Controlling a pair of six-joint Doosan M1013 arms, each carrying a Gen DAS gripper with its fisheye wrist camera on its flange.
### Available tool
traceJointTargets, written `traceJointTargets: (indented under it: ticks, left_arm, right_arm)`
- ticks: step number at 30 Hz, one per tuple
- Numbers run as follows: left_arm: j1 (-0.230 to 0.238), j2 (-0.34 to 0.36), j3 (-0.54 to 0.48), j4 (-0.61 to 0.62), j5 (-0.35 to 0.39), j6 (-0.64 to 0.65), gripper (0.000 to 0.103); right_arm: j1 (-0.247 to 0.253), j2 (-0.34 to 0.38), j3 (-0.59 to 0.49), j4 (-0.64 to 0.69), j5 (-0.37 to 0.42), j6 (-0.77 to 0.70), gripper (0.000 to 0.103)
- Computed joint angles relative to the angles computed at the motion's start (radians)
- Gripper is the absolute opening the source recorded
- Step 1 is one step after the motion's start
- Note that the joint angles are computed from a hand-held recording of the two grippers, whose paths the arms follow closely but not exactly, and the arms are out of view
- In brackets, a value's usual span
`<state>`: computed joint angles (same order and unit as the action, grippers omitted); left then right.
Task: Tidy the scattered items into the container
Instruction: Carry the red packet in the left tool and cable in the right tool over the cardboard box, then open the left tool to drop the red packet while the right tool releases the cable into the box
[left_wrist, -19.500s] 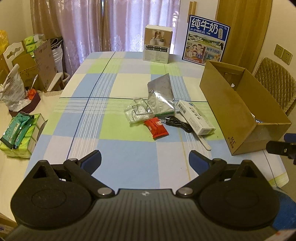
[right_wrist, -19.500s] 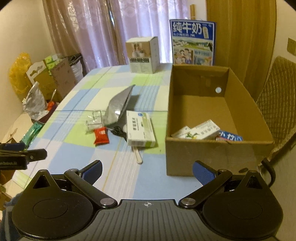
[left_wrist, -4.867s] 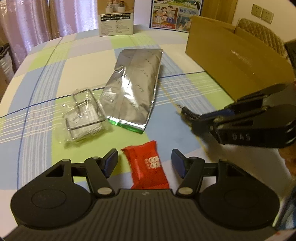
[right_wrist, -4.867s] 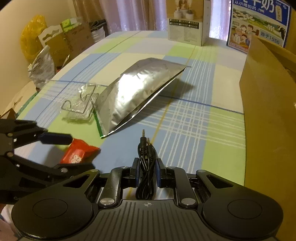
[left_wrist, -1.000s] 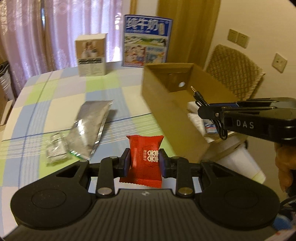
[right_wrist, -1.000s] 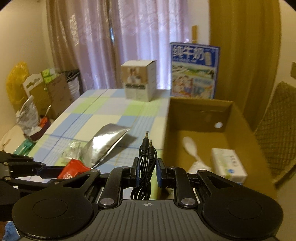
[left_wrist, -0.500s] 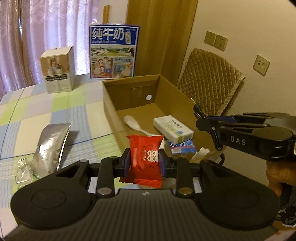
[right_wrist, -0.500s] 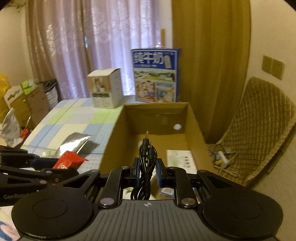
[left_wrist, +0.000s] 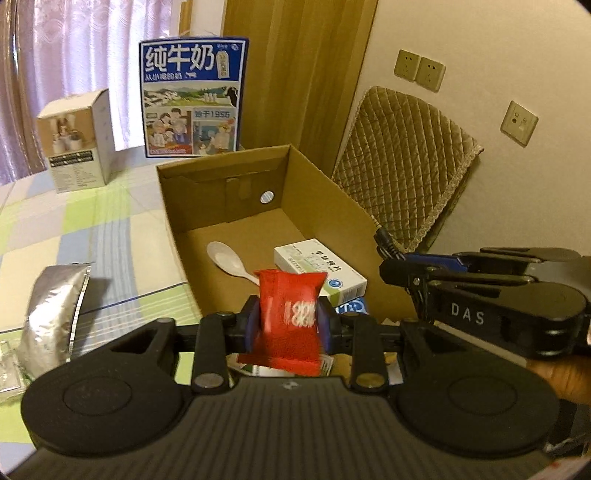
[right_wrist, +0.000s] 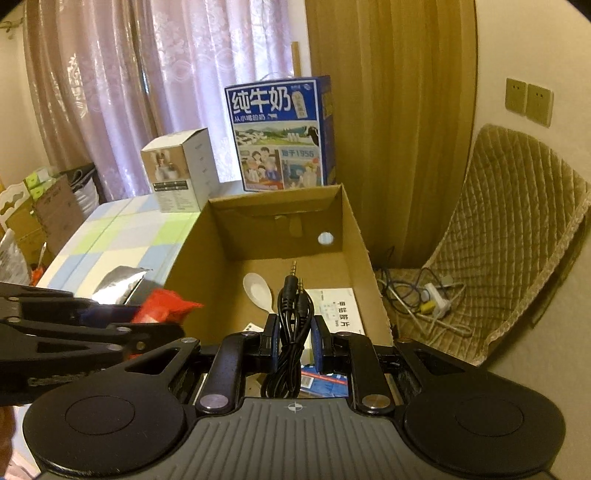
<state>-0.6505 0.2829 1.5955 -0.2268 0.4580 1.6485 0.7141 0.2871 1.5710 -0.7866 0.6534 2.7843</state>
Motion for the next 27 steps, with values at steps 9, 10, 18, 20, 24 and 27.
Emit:
traceJointTargets:
  ticks: [9,10,18,20,24,27]
  left_arm:
    - [0.011,-0.028,0.037,0.089,-0.037,-0.067,0.047]
    - [0.012,-0.034,0.045,0.097,-0.041,-0.076,0.047]
    - [0.031,-0.086,0.102,0.121,-0.082,-0.132,0.051]
    - [0.036,-0.098,0.117,0.143,-0.090,-0.162,0.052]
    - [0.049,-0.126,0.151,0.208,-0.098,-0.244,0.053]
    - [0.058,-0.149,0.181,0.277,-0.093,-0.319,0.056]
  right_arm:
    - [-0.007,0.003,0.000,0.005,-0.014,-0.005,0.014]
    - [-0.008,0.004,-0.001,0.004,-0.019,-0.002,0.014]
    - [0.002,0.013,-0.010,-0.075,-0.041,0.068,0.057]
    - [0.010,0.007,-0.002,-0.117,-0.039,0.111,0.063]
    - [0.018,0.001,0.000,-0.103,-0.025,0.106,0.064]
    - [0.030,-0.004,0.001,-0.092,-0.017,0.100,0.068]
